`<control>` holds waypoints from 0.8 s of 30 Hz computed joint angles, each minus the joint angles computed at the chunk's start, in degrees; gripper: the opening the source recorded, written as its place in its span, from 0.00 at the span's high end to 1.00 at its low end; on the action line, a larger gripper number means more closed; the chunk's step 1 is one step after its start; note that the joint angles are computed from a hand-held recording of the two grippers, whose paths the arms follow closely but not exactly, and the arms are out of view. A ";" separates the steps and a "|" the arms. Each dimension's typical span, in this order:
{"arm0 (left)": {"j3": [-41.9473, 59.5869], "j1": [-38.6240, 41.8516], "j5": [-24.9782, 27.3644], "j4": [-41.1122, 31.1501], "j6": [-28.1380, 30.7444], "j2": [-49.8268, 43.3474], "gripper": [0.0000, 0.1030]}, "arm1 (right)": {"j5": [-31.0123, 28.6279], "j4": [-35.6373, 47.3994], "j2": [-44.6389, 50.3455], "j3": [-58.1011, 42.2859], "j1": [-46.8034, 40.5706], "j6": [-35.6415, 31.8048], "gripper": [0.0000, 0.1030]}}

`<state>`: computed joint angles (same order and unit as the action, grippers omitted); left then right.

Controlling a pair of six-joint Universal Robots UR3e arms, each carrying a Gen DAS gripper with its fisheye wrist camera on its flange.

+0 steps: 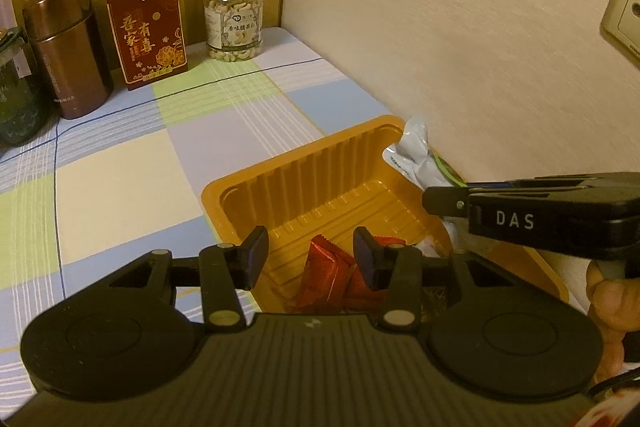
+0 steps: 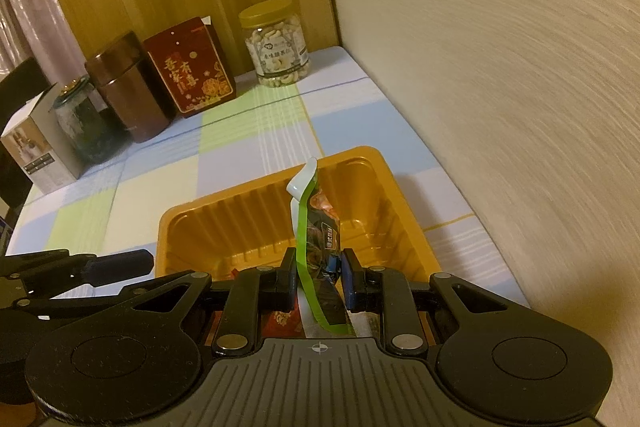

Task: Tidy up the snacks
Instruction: 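Open the left gripper to drop the red candy while the right drops the green packet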

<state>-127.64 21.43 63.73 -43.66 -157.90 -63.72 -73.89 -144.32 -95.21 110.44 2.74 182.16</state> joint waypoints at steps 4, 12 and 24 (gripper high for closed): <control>-0.20 0.32 -0.08 -0.18 -0.05 0.40 0.59 | -0.43 -0.20 1.20 -0.87 0.48 -0.13 0.79; -0.50 1.19 -0.23 -0.56 -0.28 1.13 0.59 | -0.42 -1.82 3.37 -1.43 0.97 0.05 0.78; 0.94 2.33 0.48 -2.33 -0.35 2.01 0.52 | 4.26 -5.65 3.90 0.58 -1.43 2.60 0.42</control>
